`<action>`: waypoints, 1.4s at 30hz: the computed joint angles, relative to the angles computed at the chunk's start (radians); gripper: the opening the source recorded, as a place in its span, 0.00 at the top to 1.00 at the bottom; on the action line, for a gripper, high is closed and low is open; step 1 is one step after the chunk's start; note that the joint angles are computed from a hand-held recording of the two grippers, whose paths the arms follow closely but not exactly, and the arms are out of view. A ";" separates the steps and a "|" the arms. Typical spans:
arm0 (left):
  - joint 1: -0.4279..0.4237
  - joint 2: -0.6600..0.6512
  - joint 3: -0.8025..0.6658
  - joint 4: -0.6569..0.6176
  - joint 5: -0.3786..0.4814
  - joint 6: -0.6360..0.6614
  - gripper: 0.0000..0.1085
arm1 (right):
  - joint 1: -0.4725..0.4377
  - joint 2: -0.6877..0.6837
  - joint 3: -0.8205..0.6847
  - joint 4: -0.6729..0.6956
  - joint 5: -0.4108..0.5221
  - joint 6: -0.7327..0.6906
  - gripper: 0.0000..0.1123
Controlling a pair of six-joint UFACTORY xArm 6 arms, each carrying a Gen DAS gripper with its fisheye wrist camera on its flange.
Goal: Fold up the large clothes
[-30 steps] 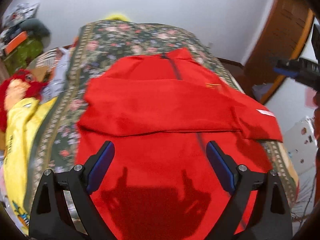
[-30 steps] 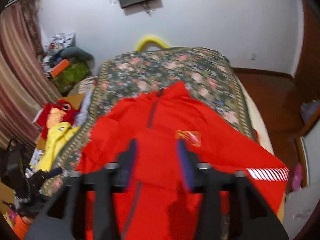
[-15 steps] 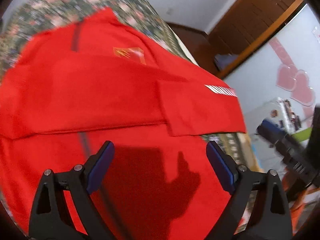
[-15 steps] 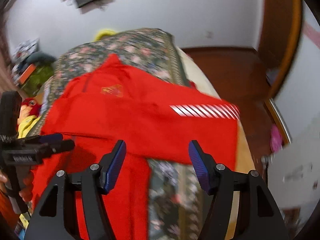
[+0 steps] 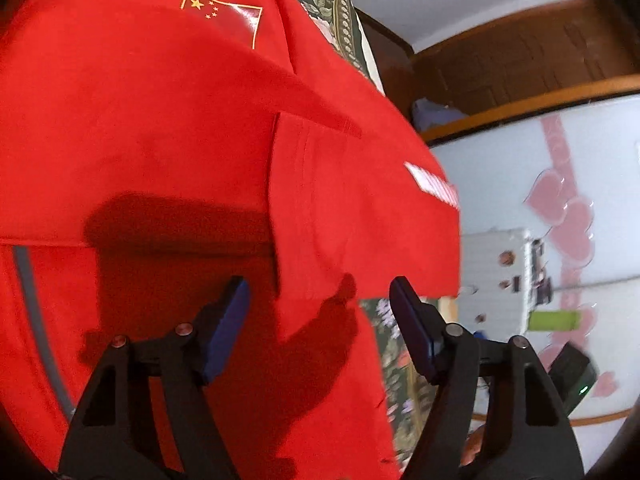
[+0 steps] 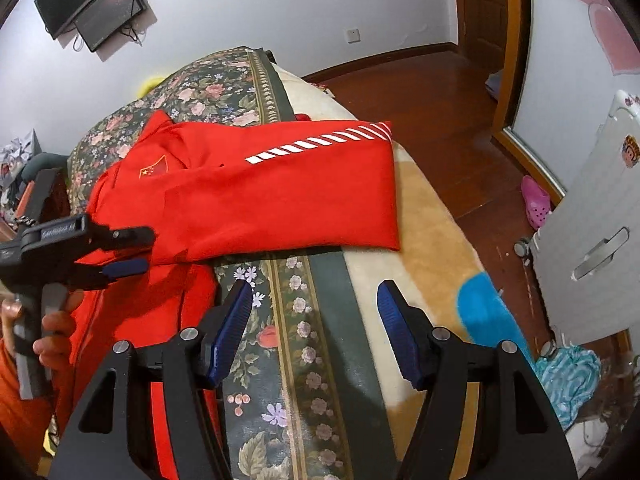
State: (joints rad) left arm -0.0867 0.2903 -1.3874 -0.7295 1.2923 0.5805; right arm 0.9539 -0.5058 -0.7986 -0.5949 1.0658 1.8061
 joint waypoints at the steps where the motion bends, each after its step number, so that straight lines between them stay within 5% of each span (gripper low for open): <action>1: 0.002 0.022 -0.022 -0.017 0.026 -0.003 0.36 | 0.001 -0.006 0.011 -0.003 -0.010 0.013 0.46; 3: -0.004 0.063 -0.047 -0.028 0.057 -0.032 0.40 | 0.003 -0.021 0.035 -0.006 -0.028 0.033 0.46; 5: -0.023 0.059 -0.028 -0.018 0.004 -0.027 0.53 | 0.005 -0.029 0.047 -0.010 -0.040 0.044 0.46; 7: -0.044 0.049 -0.012 0.022 -0.046 -0.042 0.78 | 0.009 -0.033 0.051 -0.014 -0.037 0.048 0.46; 11: -0.047 0.052 -0.014 0.037 -0.044 -0.076 0.94 | 0.015 -0.039 0.051 -0.004 -0.016 0.049 0.46; 16: -0.073 -0.015 0.012 0.066 -0.069 -0.037 0.96 | 0.027 -0.064 0.055 -0.015 0.017 0.078 0.46; 26: -0.124 -0.267 -0.050 0.003 -0.329 0.187 0.96 | 0.025 -0.059 0.013 -0.052 0.021 0.078 0.46; 32: -0.038 -0.278 -0.204 -0.023 -0.396 0.240 0.96 | 0.009 -0.004 -0.047 -0.081 -0.002 0.044 0.46; 42: 0.166 -0.122 -0.425 -0.001 -0.427 0.197 0.96 | -0.040 0.167 -0.173 -0.065 -0.130 -0.064 0.46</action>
State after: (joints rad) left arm 0.0796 0.1687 -1.8124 -0.7307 0.8655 0.7772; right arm 0.9134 -0.3389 -0.9713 -0.6602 0.9361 1.7416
